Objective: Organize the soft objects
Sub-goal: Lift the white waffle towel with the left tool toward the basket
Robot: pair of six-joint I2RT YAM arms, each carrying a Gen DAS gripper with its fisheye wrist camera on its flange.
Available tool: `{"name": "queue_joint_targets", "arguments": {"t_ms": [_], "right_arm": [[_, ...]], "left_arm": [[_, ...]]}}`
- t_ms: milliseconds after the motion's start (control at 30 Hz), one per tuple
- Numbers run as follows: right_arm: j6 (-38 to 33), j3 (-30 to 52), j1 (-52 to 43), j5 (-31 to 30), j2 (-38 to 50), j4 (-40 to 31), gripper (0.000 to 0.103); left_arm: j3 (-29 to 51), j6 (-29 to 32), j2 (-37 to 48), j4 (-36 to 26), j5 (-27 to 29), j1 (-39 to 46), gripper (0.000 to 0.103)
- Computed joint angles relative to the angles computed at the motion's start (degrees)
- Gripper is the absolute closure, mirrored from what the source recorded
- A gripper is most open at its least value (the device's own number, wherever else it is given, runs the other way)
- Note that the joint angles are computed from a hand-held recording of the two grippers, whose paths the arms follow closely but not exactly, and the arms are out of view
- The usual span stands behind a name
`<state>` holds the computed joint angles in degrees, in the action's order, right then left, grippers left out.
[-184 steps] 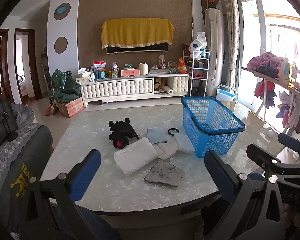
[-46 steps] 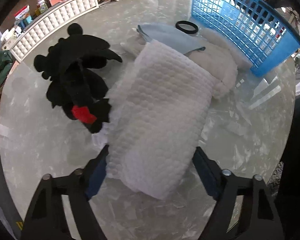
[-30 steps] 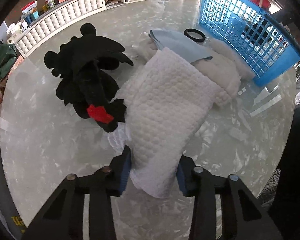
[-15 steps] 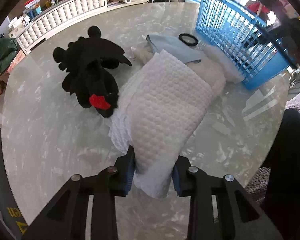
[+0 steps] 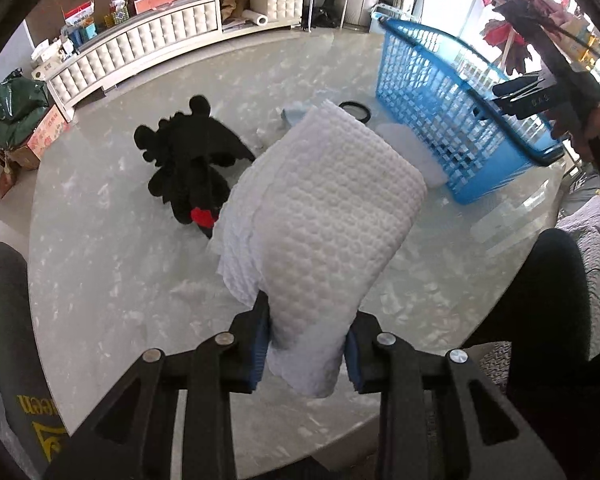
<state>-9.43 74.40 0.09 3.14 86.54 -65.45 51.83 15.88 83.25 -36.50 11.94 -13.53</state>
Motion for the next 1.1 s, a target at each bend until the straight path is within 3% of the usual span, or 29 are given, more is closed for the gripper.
{"name": "queue_joint_targets", "arguments": {"t_ms": [267, 533, 1100], "right_arm": [[-2.7, 0.3, -3.9, -2.5, -8.6, -3.0, 0.0], [-5.4, -2.1, -9.6, -5.4, -17.8, -4.4, 0.0], [-7.2, -10.8, -21.1, -10.1, -26.0, 2.2, 0.0]], "left_arm": [[2.9, -3.2, -4.0, -3.6, -1.1, -5.8, 0.074], [10.5, -5.7, -1.9, -6.5, -2.8, -12.0, 0.074], [33.0, -7.1, 15.7, -9.5, -7.8, -25.1, 0.074]]}}
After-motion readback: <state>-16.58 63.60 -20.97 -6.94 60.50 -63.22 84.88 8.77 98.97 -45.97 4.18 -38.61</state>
